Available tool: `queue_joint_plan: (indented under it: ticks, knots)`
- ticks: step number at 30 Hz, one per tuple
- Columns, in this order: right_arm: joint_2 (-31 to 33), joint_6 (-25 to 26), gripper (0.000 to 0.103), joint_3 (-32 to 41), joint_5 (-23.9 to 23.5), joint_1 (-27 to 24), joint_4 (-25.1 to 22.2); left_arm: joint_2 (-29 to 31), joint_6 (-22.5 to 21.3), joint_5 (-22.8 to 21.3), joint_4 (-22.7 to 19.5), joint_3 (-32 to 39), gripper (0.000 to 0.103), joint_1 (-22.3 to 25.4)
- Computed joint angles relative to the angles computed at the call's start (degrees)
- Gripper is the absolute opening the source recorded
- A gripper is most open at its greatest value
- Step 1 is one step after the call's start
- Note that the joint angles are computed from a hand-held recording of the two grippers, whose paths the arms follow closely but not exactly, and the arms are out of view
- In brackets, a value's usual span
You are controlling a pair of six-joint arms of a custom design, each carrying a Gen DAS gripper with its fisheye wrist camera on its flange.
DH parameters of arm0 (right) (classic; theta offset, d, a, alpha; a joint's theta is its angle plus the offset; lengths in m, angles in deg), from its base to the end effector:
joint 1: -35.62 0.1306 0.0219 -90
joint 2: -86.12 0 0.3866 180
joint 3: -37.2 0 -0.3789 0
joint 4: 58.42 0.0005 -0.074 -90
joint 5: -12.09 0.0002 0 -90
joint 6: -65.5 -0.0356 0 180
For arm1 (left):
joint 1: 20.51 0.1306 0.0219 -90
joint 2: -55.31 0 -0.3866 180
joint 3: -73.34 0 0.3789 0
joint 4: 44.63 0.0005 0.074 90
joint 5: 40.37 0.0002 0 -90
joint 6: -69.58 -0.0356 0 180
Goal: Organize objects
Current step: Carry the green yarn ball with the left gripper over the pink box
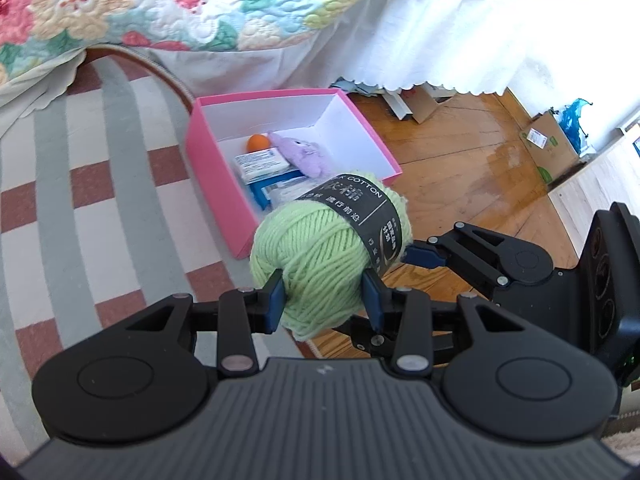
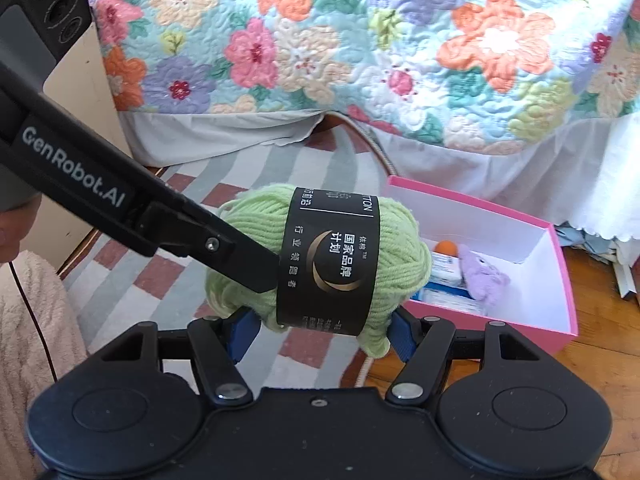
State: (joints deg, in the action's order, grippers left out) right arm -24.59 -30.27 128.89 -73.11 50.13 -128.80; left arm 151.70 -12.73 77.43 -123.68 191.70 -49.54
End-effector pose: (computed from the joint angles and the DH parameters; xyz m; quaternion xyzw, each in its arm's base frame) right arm 0.2997 0.0740 0.5551 -0.0561 0.9311 0.0246 0.3595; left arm 0.4057 -0.2447 0.5679 0.2393 0.9022 -0.3053 0.1885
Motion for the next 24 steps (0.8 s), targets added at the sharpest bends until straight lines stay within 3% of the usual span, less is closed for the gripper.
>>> queue_joint_plan:
  ticks: [16,24]
  knots:
    - [-1.6,1.8,0.071,0.5,3.0,-8.5,-0.2,11.7,0.1,-0.2,-4.3,16.9,0.038,-5.8]
    - [0.3,3.3,0.071,-0.4,1.7,-15.4,1.5,19.3,1.0,-1.7,-3.2,24.7,0.038,-8.3]
